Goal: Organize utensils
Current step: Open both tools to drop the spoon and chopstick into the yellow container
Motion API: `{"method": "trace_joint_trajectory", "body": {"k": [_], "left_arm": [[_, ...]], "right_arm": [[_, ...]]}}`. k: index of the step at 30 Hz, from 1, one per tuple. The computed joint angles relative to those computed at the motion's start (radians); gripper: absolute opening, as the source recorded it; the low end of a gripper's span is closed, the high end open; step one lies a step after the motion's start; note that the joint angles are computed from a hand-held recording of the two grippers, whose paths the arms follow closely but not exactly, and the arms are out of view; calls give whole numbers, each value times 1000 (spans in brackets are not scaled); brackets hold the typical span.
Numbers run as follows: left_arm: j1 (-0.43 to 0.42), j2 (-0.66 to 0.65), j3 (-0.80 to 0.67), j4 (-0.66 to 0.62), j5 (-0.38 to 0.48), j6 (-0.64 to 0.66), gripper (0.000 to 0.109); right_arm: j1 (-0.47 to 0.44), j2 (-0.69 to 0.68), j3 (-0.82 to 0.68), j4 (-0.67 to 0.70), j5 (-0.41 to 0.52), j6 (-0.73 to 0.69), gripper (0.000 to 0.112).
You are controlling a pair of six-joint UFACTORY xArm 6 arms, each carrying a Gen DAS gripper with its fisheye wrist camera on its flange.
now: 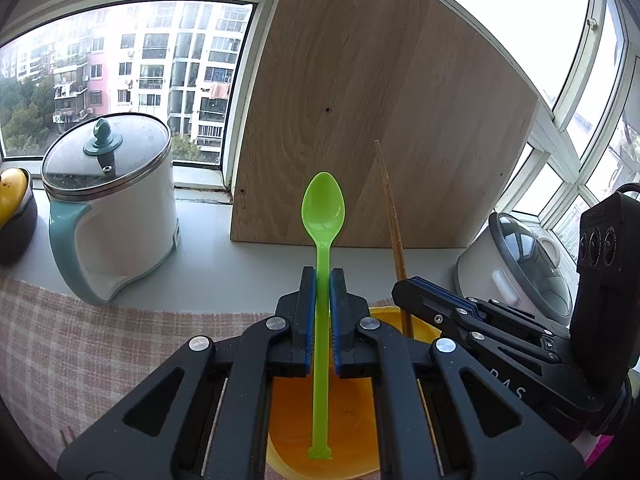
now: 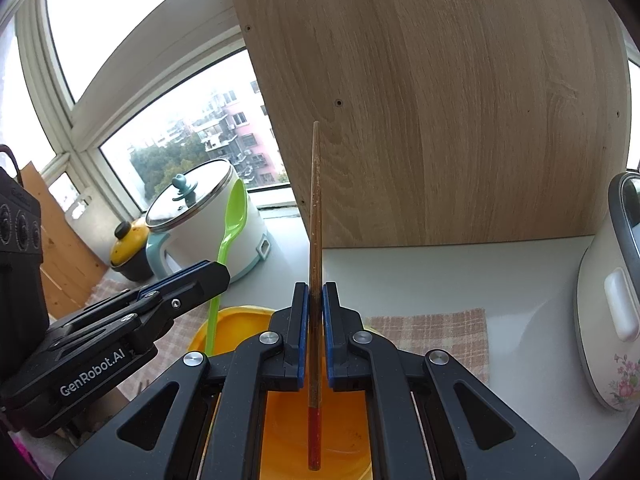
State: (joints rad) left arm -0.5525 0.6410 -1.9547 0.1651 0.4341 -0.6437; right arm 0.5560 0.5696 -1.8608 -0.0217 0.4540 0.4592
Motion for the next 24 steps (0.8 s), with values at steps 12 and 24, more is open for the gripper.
{"method": "trace_joint_trajectory", "body": {"k": [12, 24], "left_arm": [[-6, -93, 131, 5, -30, 21, 19], [5, -273, 370, 109, -88, -56, 19]], "right_arm": [[9, -66, 85, -67, 12, 57, 5], [48, -159, 187, -195, 10, 161, 25]]}}
